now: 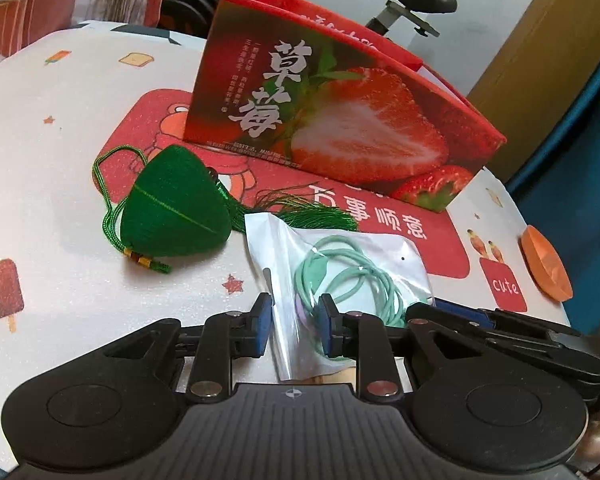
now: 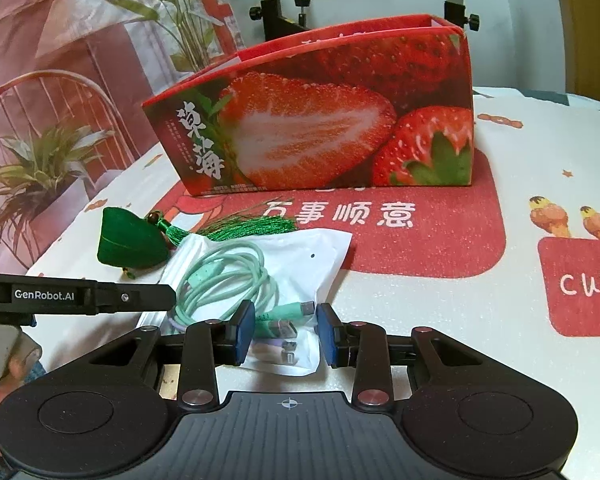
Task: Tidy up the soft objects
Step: 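Close the left tool on the cable bag while the right tool grips it too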
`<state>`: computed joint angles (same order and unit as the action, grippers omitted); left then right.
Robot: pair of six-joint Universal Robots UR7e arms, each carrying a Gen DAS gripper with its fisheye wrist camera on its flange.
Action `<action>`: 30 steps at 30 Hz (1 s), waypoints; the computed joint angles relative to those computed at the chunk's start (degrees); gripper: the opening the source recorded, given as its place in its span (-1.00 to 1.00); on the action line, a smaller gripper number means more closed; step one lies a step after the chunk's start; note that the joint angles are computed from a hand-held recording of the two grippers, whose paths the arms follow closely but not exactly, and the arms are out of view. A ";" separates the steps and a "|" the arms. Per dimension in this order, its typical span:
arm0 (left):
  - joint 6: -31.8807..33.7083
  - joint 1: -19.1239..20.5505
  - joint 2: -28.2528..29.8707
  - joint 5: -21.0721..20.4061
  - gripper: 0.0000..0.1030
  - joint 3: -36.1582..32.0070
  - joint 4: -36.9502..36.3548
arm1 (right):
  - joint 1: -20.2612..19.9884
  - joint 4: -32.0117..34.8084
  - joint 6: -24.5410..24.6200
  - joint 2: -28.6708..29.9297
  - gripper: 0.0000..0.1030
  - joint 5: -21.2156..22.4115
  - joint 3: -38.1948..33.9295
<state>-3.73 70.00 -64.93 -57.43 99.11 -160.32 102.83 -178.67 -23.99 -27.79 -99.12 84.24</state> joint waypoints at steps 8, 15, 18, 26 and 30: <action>2.51 0.30 1.04 -1.29 -0.38 -0.60 -0.79 | -0.32 -0.15 0.44 0.02 -0.37 0.92 0.00; 6.71 1.20 2.32 -4.44 -0.39 -2.93 0.85 | -0.42 -0.73 1.26 0.08 -0.37 1.18 0.25; 5.96 1.40 2.32 -5.04 -0.43 -2.94 0.58 | -0.17 -0.87 0.95 0.11 -0.37 0.56 0.30; 5.27 1.60 1.08 -7.49 -0.49 -1.42 0.26 | 0.08 -2.30 1.64 0.03 -0.37 -0.33 0.39; 5.84 1.44 0.79 -8.29 -0.49 -0.73 -1.83 | 0.10 -3.59 1.27 -0.34 -0.37 0.01 0.91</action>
